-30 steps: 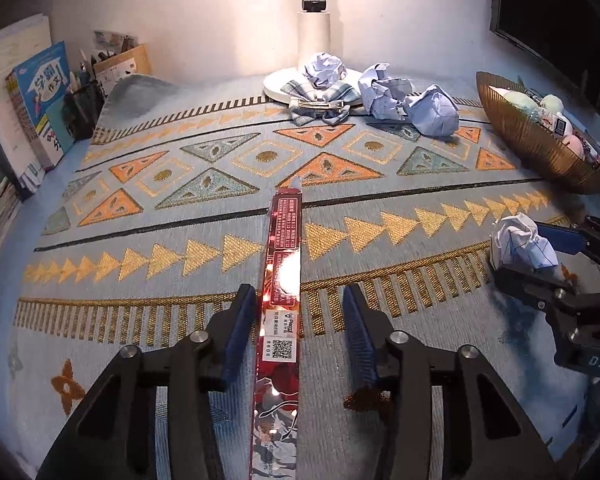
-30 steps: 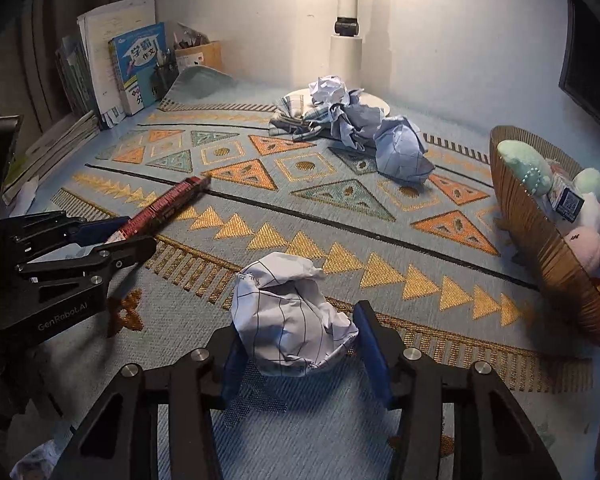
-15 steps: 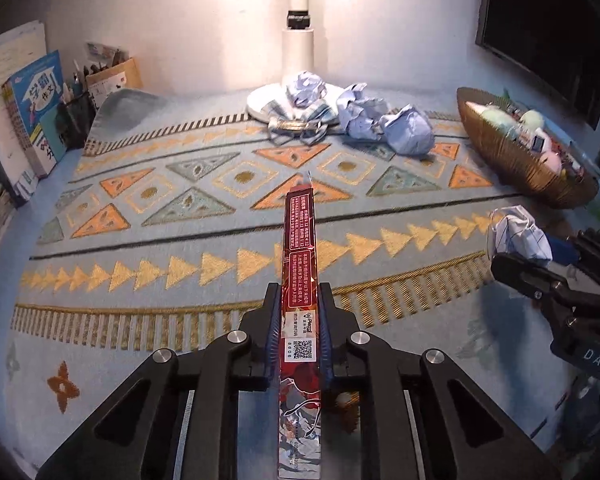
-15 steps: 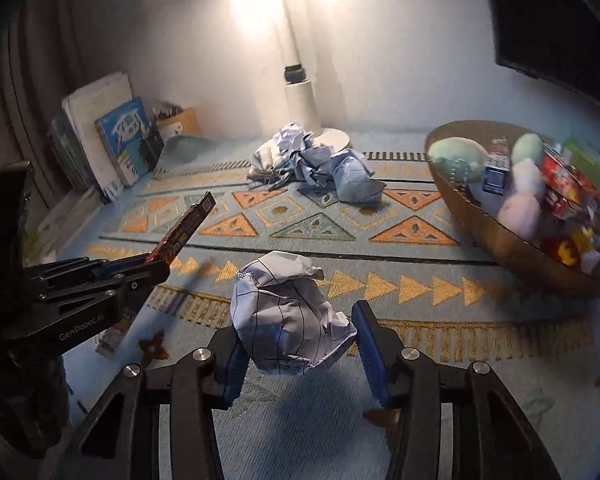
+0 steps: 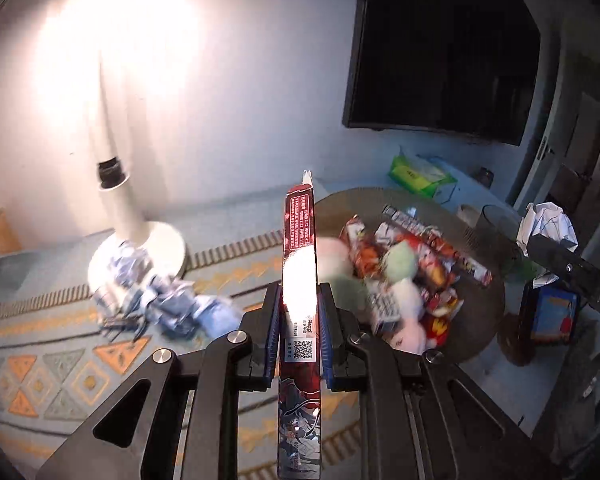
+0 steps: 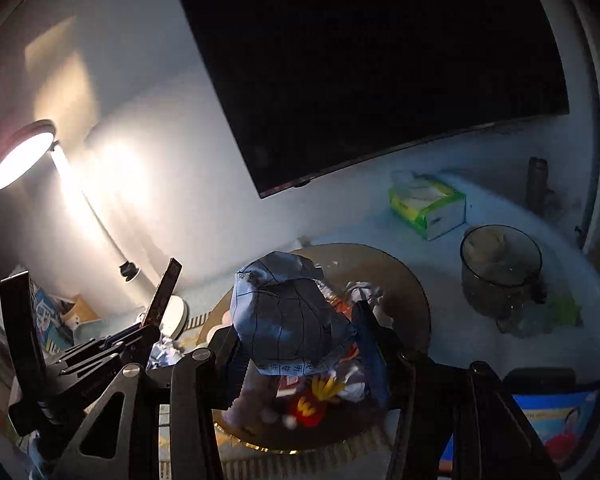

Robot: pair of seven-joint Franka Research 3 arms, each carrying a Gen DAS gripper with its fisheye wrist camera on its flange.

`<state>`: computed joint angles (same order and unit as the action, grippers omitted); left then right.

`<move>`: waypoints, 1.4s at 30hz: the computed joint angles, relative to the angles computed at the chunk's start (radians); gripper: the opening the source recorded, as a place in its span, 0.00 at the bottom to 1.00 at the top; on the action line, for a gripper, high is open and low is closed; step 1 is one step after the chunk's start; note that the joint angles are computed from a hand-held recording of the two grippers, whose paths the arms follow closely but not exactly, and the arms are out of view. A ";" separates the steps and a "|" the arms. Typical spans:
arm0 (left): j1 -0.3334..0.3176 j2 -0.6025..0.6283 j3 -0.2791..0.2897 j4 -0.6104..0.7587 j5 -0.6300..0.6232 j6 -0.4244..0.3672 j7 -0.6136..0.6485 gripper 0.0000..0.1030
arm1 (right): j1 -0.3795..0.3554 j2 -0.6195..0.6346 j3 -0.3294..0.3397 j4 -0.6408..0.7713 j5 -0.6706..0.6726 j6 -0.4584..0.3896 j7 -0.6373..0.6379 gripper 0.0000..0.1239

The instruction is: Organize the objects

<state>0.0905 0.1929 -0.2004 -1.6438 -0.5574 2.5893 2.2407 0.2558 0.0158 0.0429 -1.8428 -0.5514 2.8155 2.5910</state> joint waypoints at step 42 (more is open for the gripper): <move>0.076 -0.331 0.274 -0.609 0.212 0.302 -0.165 0.64 | 0.298 0.253 0.042 0.128 0.204 -0.225 -0.252 0.71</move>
<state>0.1669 -0.1382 0.0732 -2.2528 -0.3456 2.8911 2.0761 0.5541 0.2685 0.0849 -1.7151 -0.3479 2.5907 2.3388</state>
